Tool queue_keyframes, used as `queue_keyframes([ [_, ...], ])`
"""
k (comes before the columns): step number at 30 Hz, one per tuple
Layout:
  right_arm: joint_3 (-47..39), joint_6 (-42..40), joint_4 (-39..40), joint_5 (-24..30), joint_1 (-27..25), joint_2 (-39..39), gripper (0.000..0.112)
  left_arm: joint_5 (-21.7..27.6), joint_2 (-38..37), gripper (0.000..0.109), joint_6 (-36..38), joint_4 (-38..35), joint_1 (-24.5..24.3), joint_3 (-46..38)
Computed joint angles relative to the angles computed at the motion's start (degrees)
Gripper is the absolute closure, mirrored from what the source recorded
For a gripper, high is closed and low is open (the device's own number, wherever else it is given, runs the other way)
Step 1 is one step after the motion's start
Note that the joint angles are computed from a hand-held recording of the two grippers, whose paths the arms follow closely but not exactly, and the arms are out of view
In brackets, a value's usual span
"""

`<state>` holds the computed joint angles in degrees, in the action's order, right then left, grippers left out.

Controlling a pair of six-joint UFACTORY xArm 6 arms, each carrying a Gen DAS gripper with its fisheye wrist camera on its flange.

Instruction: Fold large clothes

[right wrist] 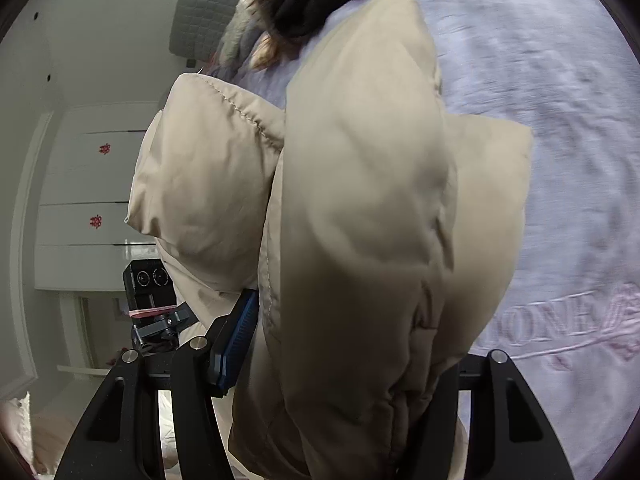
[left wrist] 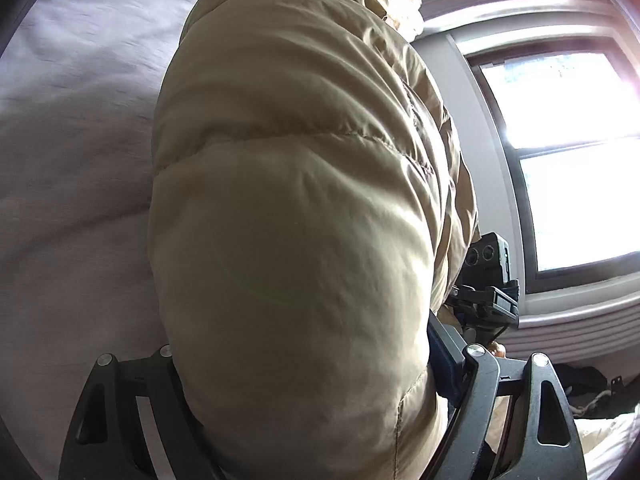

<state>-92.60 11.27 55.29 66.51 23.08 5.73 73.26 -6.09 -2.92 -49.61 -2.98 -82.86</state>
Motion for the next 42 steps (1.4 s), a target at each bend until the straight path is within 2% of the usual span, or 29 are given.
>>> queue_keyframes([
  [6, -7.7, 4.3, -0.4, -8.8, 11.4, 9.2, 0.05, 10.0, -2.4, 0.023, 5.2, 1.9, 12.5, 1.0],
  [10, -14.4, 8.0, -2.2, -11.0, 15.1, 17.0, 0.05, 11.9, -2.6, 0.023, 6.9, 4.0, 17.7, 3.6],
  [12, -17.3, 11.6, -5.4, -10.9, 16.0, 20.2, 0.049, 12.0, -2.3, 0.023, 6.8, 5.0, 18.7, 4.7],
  [16, -22.1, 18.6, -12.2, -9.0, 16.1, 23.0, 0.044, 9.9, -2.5, 0.017, 6.9, 5.7, 18.5, 7.7],
  [21, -30.9, 27.7, -28.2, 1.0, 16.1, 23.7, 0.042, 5.5, -5.0, 0.013, 7.7, 8.6, 16.8, 11.8],
  [24, -35.2, 32.2, -39.3, 6.1, 17.6, 22.5, 0.042, 5.0, -4.1, 0.013, 6.1, 10.9, 16.0, 9.5],
  [26, -33.4, 32.8, -43.3, 4.9, 18.6, 19.5, 0.059, 4.3, -4.1, 0.013, 4.7, 13.0, 14.7, 8.4],
  [27, -33.3, 32.4, -43.2, 3.7, 19.2, 18.9, 0.077, 3.7, -3.9, 0.013, 3.3, 14.2, 13.5, 7.6],
  [28, -30.9, 31.7, -42.3, 1.7, 19.7, 17.5, 0.084, 3.6, -3.0, 0.013, 1.7, 15.4, 12.5, 5.7],
  [30, -28.2, 28.7, -39.9, 0.6, 20.8, 15.8, 0.091, 3.6, -2.4, 0.013, 0.0, 18.3, 11.4, 4.1],
  [33, -36.7, 26.9, -42.7, 9.8, 23.8, 21.5, 0.093, 4.2, -0.4, 0.013, -2.8, 24.3, 9.9, -0.8],
  [35, -34.9, 27.4, -44.1, 13.1, 24.5, 21.7, 0.093, 2.7, -1.3, 0.014, -3.4, 28.9, 9.2, -2.3],
  [36, -31.2, 28.1, -43.3, 12.1, 24.3, 20.0, 0.093, 1.6, -1.6, 0.014, -3.0, 30.1, 8.9, -3.1],
  [38, -23.2, 29.3, -40.1, 6.7, 23.4, 15.8, 0.093, 0.2, -0.3, 0.014, -1.7, 30.7, 8.9, -6.5],
  [40, -18.2, 29.1, -40.3, -1.4, 22.7, 12.2, 0.091, -0.6, 2.0, 0.014, -0.5, 30.9, 8.6, -10.2],
  [41, -17.8, 28.7, -41.3, -4.3, 22.2, 11.5, 0.087, -1.1, 2.3, 0.014, 1.0, 30.5, 8.8, -10.8],
  [42, -18.5, 28.3, -41.9, -6.1, 21.5, 11.7, 0.07, -1.7, 3.4, 0.014, 1.4, 31.0, 8.4, -12.1],
])
